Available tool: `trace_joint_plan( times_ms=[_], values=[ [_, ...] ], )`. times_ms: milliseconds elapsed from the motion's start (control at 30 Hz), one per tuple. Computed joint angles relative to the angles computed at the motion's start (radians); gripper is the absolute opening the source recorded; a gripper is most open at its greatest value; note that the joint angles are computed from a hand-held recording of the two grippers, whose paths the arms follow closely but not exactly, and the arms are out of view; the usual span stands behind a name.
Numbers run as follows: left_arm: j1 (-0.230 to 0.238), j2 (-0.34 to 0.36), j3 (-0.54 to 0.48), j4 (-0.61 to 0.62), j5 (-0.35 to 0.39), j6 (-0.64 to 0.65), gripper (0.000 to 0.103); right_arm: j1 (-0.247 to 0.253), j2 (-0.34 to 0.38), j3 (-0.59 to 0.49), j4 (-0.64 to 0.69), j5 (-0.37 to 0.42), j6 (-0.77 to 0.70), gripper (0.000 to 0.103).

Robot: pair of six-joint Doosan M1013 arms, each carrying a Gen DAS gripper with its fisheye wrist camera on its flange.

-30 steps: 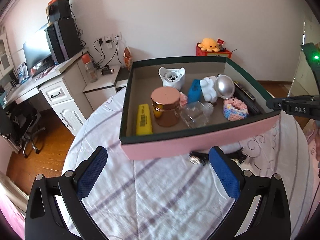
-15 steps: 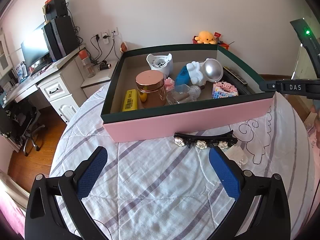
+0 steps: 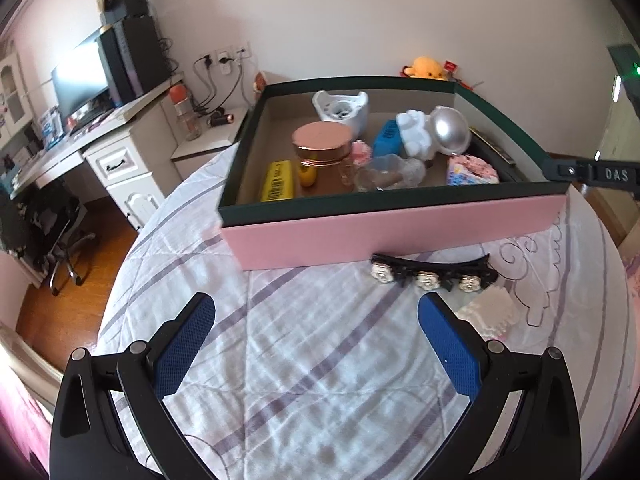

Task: Organize rigid objects
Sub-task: 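Grasp the white block figure with the left tool, then carry the white block figure into the pink box and open the left tool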

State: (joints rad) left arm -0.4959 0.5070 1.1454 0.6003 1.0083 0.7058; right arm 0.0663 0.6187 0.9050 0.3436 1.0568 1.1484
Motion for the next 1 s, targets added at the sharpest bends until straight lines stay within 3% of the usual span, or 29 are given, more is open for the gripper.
trace_joint_plan(
  times_ms=[167, 300, 500, 533, 600, 767, 1000],
  values=[
    [-0.01, -0.01, 0.01, -0.021, -0.036, -0.007, 0.103, 0.001, 0.001, -0.001, 0.001, -0.001, 0.0, 0.014],
    [-0.02, 0.002, -0.001, -0.109, -0.088, 0.051, 0.103, 0.0, 0.002, -0.002, 0.0, -0.001, 0.001, 0.014],
    [-0.033, 0.049, -0.058, -0.146, -0.061, 0.098, 0.101, 0.0, 0.002, -0.003, 0.003, 0.001, -0.002, 0.014],
    [-0.032, 0.053, -0.061, -0.144, -0.054, 0.09, 0.098, -0.001, 0.003, -0.004, 0.004, 0.003, -0.002, 0.014],
    [-0.02, 0.051, -0.056, -0.178, -0.072, 0.084, 0.065, -0.001, 0.003, -0.002, 0.007, 0.002, -0.004, 0.014],
    [-0.004, 0.045, -0.045, -0.174, -0.072, 0.095, 0.034, -0.001, 0.002, -0.001, 0.005, 0.001, -0.01, 0.014],
    [0.01, 0.012, 0.003, -0.157, -0.098, 0.085, 0.034, 0.001, 0.002, 0.0, 0.0, -0.001, -0.007, 0.014]
  ],
)
